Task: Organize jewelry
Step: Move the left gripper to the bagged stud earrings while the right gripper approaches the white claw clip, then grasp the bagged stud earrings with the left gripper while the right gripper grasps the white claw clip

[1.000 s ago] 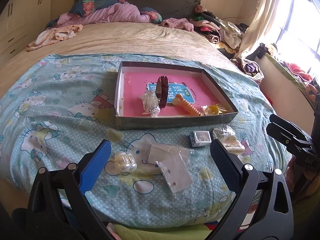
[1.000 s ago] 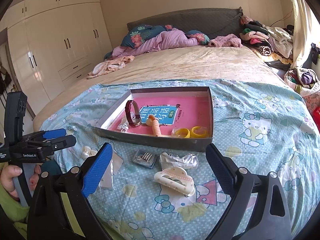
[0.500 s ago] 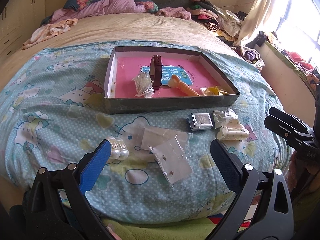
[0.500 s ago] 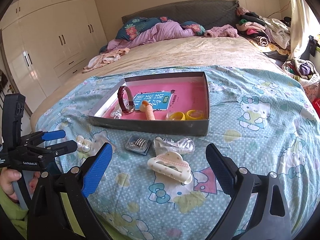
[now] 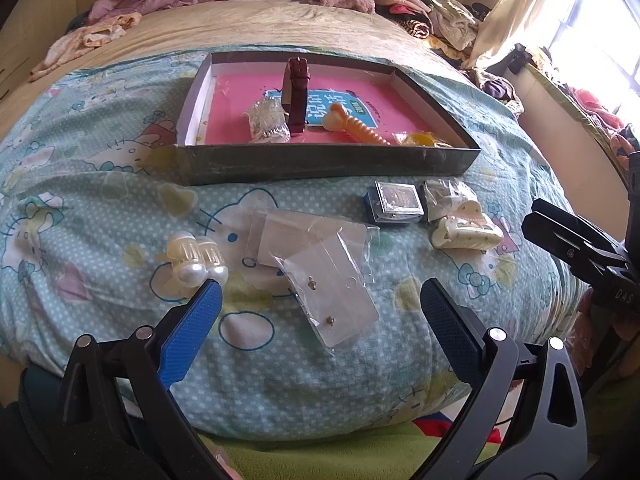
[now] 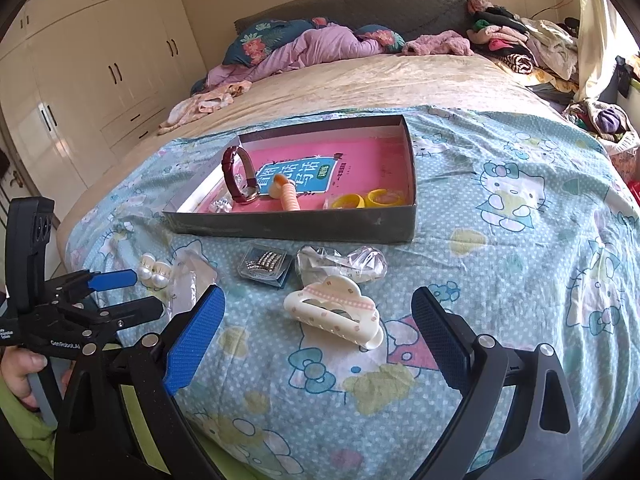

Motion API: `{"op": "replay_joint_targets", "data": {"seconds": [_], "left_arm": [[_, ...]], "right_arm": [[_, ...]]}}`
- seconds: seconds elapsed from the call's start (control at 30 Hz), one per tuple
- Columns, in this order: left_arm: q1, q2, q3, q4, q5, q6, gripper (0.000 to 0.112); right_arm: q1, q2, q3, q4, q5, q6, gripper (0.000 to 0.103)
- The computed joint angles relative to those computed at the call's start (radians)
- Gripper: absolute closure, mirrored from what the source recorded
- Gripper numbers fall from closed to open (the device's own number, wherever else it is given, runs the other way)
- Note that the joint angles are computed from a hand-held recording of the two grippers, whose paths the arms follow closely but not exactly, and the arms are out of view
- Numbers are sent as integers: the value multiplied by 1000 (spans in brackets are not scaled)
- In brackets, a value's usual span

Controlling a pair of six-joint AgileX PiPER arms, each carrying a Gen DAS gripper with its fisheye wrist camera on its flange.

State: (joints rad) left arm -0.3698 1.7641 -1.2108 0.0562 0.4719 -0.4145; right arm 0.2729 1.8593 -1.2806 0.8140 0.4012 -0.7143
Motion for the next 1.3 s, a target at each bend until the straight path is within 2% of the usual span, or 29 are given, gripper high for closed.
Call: {"op": "replay_joint_targets", "data": {"seconds": [0.33,0.4,0.63,0.73,0.83,0.9,0.93,1.13,1.2,1.3], "left_arm": [[10,66,-21,-156,12,126,21],[11,78,-28,-166,16,133,27],[10,116,-56,-139,22,99,33],[5,127,-64,-106,27,68,38],[2,125,-61,-74,24,39,50],[3,122,-56,-70,20,36,64],[6,120,-54,-82,17,49,67],[14,87,-26,-152,-9,132,70],[15,69,-10,-148,-20,135,71],[14,38,13,-122,-36,119,71]], "right_arm": [[-3,35,-12,5,18,10,9],[1,52,-21,7,27,16,9],[18,104,-53,-18,27,75,9],[28,134,-82,-81,25,160,9],[43,162,-111,-149,24,248,9],[58,173,-124,-202,11,302,9],[66,177,-127,-226,2,326,9],[73,203,-143,-255,-19,347,10],[75,206,-141,-270,-36,353,13],[72,211,-140,-279,-57,354,25]]}}
